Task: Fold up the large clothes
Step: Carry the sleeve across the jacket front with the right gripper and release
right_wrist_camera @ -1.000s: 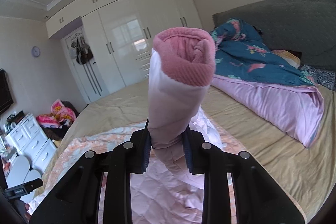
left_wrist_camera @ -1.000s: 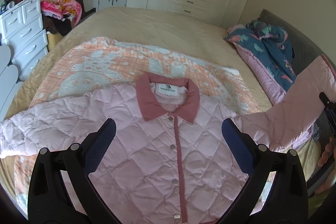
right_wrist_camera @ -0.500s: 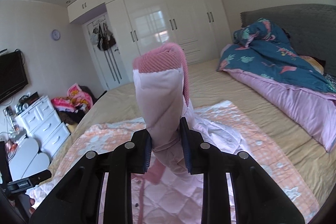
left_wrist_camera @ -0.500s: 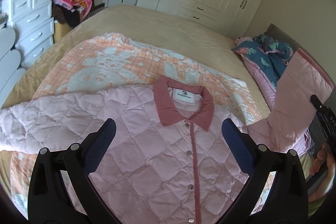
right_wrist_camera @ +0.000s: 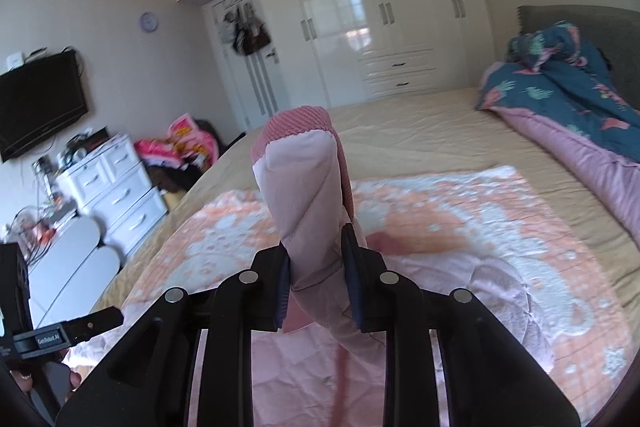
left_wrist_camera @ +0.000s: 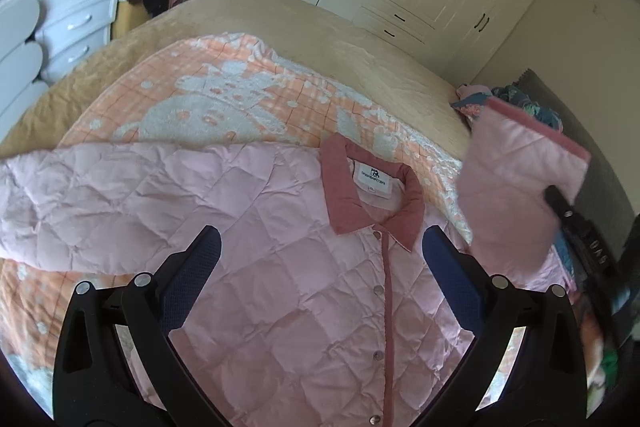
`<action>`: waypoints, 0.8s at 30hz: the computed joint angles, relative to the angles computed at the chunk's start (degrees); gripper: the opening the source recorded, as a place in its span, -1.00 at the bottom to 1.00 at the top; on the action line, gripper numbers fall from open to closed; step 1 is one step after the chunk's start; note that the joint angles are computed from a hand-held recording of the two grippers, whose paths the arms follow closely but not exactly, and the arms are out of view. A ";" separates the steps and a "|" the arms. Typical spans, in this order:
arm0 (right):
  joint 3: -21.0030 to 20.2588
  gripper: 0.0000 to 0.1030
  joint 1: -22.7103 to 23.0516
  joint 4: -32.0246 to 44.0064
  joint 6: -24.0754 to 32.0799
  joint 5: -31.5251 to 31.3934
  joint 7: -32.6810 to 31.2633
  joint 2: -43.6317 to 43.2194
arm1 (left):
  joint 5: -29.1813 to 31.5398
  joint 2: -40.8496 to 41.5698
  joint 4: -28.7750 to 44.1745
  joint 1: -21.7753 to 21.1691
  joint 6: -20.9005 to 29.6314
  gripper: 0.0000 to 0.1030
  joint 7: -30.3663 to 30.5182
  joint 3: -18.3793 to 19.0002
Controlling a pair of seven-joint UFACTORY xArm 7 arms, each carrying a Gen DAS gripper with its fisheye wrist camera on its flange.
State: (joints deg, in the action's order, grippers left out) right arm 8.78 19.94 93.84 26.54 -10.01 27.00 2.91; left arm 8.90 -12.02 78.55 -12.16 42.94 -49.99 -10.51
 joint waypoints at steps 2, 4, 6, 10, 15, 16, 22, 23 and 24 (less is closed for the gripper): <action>0.76 -0.57 1.00 1.16 0.07 -0.10 -0.25 2.09 | -1.24 -0.75 -1.48 0.05 -1.06 0.84 0.09 0.59; 0.90 -0.57 1.91 1.36 -0.06 -0.06 -0.30 3.29 | -2.53 -1.51 -3.20 0.23 -2.17 0.84 0.27 1.11; 1.05 -0.57 3.04 1.68 -0.21 0.06 -0.07 4.99 | -3.87 -2.37 -5.09 0.45 -3.69 0.84 0.33 1.55; 1.05 -0.57 4.54 -0.87 -2.21 0.91 -0.47 6.37 | -5.04 -3.29 -7.31 1.14 -5.03 0.84 0.47 1.67; 1.42 -0.57 6.31 -3.69 -3.83 2.29 -0.32 8.67 | -6.86 -3.42 -9.17 0.91 -6.57 0.84 2.03 1.86; 1.71 -0.57 6.38 -4.05 -4.31 3.17 -1.06 9.07 | -7.08 -3.44 -9.55 0.90 -6.97 0.84 2.21 1.84; 3.62 -0.47 7.47 -5.17 -0.90 8.07 -7.25 11.20 | -9.92 -2.27 -10.55 0.15 -8.15 0.84 3.58 2.24; 3.81 -0.44 7.88 -5.24 0.53 8.15 -8.37 11.53 | -10.69 -2.13 -10.80 -0.01 -8.53 0.84 3.66 2.37; 4.01 -0.35 7.98 -5.53 1.07 8.83 -9.37 11.60 | -11.96 -1.94 -11.19 -0.34 -9.20 0.84 3.90 2.62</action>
State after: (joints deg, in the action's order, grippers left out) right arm 12.79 27.93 88.30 27.61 -1.18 17.63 14.51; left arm -3.05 -13.96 67.37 -12.49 33.75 -46.09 -7.89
